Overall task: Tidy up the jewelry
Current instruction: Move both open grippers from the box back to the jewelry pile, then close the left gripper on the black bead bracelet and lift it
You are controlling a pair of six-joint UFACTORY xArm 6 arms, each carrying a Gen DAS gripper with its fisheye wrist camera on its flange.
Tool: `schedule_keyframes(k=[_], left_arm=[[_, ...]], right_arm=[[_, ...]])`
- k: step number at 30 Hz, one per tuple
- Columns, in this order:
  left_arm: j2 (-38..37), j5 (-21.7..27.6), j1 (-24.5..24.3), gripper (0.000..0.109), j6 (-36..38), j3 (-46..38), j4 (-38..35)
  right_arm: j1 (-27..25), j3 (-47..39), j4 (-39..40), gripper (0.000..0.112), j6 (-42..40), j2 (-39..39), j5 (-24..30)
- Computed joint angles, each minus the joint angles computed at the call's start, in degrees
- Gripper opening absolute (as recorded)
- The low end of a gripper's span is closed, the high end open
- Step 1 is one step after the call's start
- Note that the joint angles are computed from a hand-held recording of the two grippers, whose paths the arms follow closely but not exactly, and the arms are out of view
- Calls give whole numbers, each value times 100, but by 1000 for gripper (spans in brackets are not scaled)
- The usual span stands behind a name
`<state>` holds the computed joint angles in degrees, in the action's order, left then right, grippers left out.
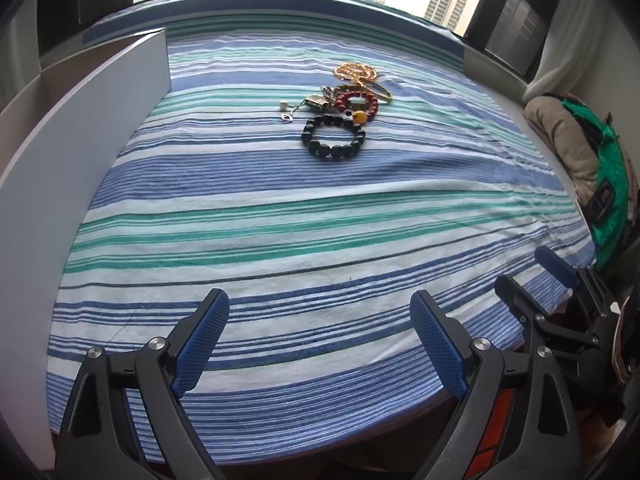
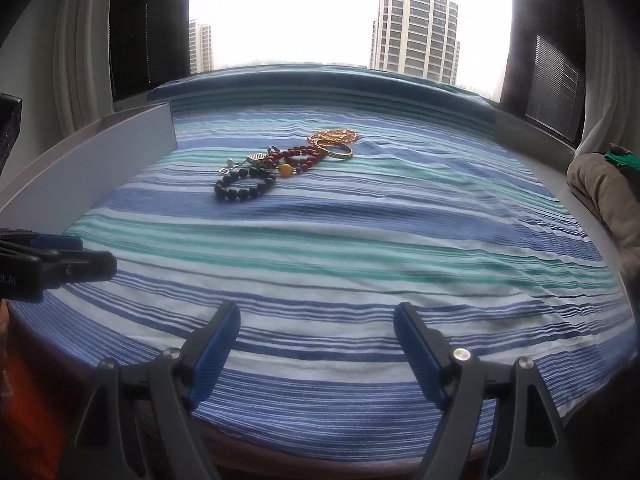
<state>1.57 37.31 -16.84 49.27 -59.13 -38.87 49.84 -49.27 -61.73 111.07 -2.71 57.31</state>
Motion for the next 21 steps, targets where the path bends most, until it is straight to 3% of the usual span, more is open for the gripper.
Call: schedule_keyframes(k=[12,17,21], left_arm=[[526,79,-9,94,-474,-860,26],[1024,691,-93,94,-639,-1658,237],[1366,815,-348,92,-339,-2172,291]], right_arm=[[-9,246,-75,81,227,-154,-169],[-20,314,-130,81,308,-206,-231],[-32,376,-135,81,387,-237,-280]])
